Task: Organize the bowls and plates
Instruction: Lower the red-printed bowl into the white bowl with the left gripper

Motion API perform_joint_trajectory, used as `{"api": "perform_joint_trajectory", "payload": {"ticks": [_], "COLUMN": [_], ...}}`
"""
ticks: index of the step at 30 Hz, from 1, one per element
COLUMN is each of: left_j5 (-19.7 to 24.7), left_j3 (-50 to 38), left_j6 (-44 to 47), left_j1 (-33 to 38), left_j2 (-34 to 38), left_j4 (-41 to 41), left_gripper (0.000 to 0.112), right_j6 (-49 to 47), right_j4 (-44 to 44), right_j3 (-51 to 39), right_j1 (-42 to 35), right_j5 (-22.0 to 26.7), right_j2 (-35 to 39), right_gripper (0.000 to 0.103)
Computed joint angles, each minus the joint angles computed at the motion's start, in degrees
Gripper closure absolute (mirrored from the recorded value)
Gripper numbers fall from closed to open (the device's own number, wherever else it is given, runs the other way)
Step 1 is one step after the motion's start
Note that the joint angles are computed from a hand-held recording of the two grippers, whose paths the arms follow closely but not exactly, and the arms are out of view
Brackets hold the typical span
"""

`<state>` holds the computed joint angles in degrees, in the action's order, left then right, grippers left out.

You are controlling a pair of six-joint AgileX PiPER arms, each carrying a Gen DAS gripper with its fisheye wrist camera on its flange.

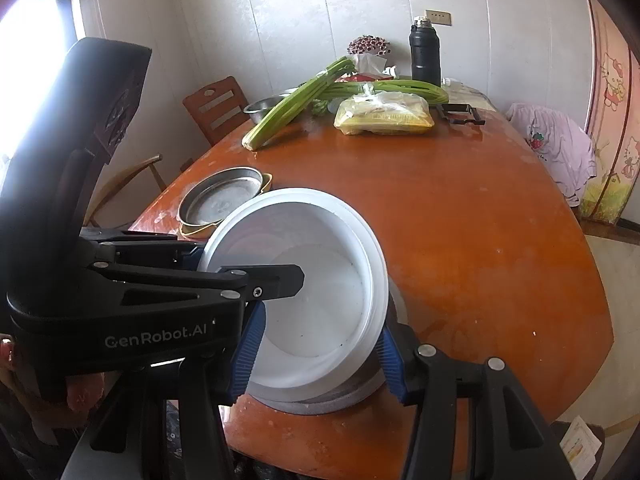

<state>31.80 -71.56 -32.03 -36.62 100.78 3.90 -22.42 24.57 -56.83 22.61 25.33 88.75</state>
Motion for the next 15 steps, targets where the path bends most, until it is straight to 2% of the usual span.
{"api": "perform_joint_trajectory", "payload": {"ticks": [8,15], "left_j5": [0.7,0.1], "left_j3": [-2.0,-1.3], "left_j6": [1.5,1.5], "left_j1": [1.1,1.8], "left_j2": [2.5,3.6], "left_j4": [-1.6,-1.9], "left_gripper": [0.08,0.08], "right_j6": [-2.4,-0.1], "right_j4": [2.8,0.6], "right_j3": [-1.5,-1.6], "right_j1": [-0.8,0.2], "right_j5": [0.6,-0.3], "right_j2": [2.6,4.0], "right_gripper": [0.049,0.049]}}
